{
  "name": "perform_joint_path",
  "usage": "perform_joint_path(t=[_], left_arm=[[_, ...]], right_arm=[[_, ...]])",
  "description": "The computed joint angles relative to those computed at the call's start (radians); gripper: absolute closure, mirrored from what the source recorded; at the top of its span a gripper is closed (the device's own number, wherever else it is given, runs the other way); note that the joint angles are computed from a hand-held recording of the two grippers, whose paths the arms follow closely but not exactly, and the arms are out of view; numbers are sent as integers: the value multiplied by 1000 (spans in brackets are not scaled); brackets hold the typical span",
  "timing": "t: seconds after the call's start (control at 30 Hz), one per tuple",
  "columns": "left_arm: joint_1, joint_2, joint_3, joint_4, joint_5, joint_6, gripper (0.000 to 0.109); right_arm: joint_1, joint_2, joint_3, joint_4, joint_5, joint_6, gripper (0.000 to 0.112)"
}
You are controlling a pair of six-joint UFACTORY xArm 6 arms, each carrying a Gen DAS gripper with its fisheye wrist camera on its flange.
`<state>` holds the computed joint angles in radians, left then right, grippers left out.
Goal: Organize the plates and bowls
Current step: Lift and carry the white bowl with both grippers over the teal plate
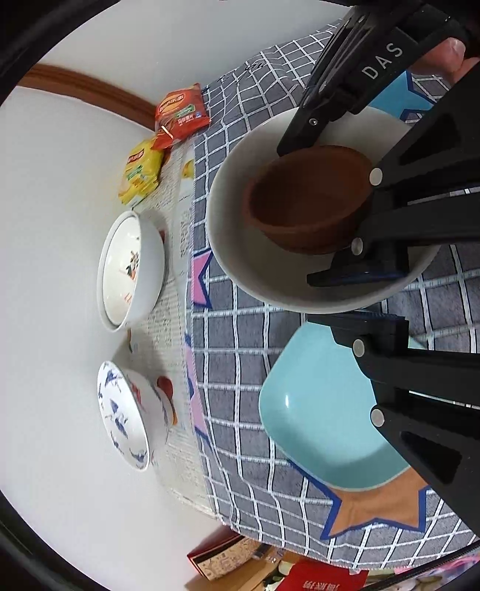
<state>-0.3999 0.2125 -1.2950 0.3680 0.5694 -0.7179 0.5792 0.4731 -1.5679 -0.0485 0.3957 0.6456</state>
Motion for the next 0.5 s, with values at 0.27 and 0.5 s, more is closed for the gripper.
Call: perform_joint_path(t=[0.27, 0.5], left_arm=[[41, -81, 77, 22, -5, -12, 96], [86, -153, 166, 27, -33, -18, 96]], right_arm=[[36, 44, -86, 2, 24, -10, 103], [75, 95, -175, 3, 66, -22, 103]])
